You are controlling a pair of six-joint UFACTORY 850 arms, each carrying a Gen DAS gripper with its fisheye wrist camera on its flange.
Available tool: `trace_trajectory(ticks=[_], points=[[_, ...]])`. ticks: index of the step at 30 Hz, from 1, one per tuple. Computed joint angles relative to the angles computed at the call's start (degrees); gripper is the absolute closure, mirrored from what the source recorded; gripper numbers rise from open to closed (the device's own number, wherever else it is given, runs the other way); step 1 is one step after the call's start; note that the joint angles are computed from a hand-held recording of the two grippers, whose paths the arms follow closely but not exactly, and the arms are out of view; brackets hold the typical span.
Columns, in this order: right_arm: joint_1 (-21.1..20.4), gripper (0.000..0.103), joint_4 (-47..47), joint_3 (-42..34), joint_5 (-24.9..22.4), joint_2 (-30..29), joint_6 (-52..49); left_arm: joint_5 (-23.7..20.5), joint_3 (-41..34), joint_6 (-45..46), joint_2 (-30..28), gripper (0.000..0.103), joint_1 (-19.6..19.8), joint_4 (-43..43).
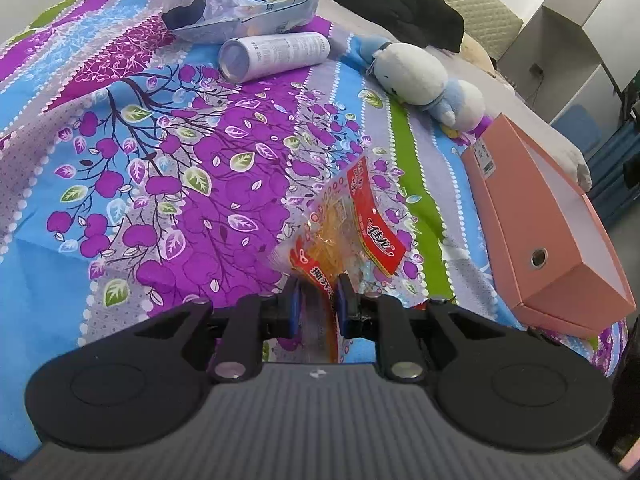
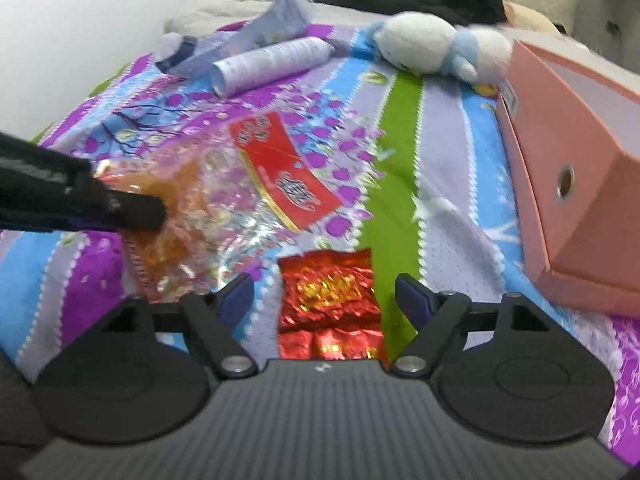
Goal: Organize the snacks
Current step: 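Lift the clear bag with the left tool while the right tool lifts the red foil bag, then carry the clear bag with the left tool while the right tool carries the foil bag over the pink box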
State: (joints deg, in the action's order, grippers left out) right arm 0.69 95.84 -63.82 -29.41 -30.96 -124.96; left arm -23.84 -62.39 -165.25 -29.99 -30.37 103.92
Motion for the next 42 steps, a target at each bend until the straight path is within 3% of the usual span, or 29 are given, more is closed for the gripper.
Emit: trace_trajectory(ticks=[4,8,32,42], points=[[-0.7,0.026,-3.2,-1.2,-2.3,-1.1,3.0,2.1,0.0,-3.4,0.0,0.082,0.6,3.2],[-0.2,0.050,-2.3,-0.3,-1.1,-0.5,1.4,0.9,-1.6,3.3,-0.5,0.082,-0.2,-1.0],[-8.6,0.049,1.3,0.8,-5.5,11.9,10.6,-2.9,-10.2,24.4,3.0,0.083,-5.8,-10.0],[-13.4,0.049,3.4,2.7,-4.0,15.8,11.1,-0.2,-14.9,28.7,2.0,0.083,-8.0,-9.9]])
